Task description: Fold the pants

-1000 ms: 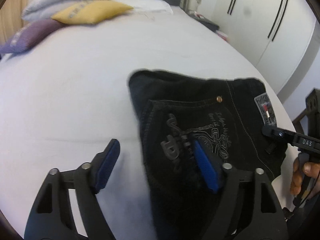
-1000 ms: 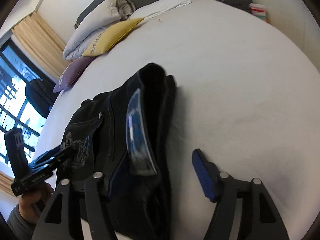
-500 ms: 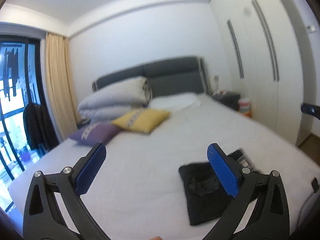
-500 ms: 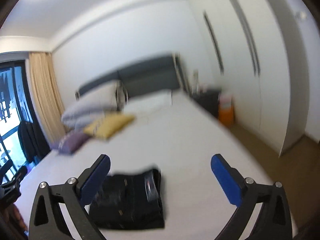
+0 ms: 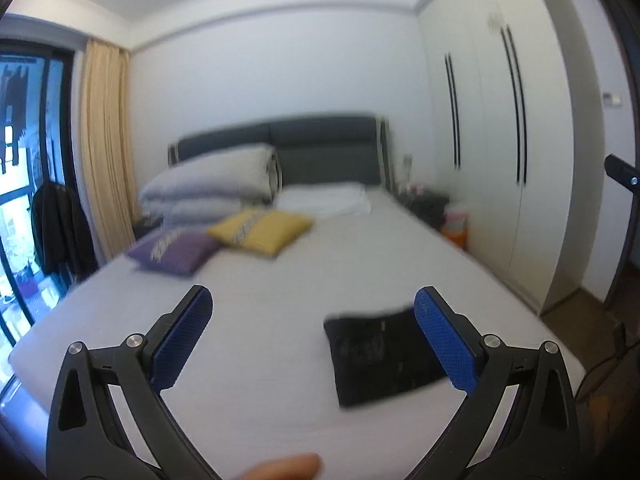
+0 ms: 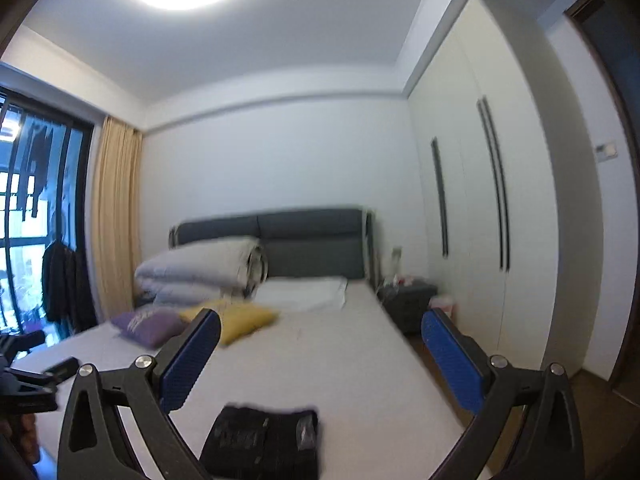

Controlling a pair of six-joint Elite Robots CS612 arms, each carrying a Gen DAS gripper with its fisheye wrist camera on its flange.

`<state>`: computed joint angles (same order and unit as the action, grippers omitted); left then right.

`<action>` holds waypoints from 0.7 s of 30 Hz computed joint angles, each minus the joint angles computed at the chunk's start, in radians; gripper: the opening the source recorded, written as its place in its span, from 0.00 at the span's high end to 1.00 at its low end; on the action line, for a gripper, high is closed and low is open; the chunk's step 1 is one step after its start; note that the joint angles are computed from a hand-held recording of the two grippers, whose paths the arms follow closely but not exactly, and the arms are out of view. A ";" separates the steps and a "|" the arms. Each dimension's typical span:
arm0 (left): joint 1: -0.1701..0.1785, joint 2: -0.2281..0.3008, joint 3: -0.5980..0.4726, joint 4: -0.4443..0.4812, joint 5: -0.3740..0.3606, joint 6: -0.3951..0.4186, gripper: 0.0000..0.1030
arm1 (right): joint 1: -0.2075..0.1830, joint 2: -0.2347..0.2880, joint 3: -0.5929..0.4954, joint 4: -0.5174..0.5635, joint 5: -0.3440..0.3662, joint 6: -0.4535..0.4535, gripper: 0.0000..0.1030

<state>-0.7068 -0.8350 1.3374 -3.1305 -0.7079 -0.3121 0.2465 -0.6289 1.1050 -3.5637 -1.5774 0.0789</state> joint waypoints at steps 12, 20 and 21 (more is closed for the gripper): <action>0.016 0.030 -0.045 0.530 -0.186 -0.424 0.00 | 0.030 0.035 -0.074 0.579 -0.045 0.088 0.00; 0.043 0.090 -0.114 0.571 -0.281 -0.452 0.00 | 0.047 0.034 -0.062 0.625 -0.060 0.069 0.00; 0.049 0.101 -0.125 0.570 -0.288 -0.449 0.00 | 0.048 0.037 -0.065 0.630 -0.058 0.066 0.00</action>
<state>-0.6578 -0.7343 1.2120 -2.5602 -0.9964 -0.7609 0.2943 -0.5922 1.0399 -2.9336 -1.6355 0.1448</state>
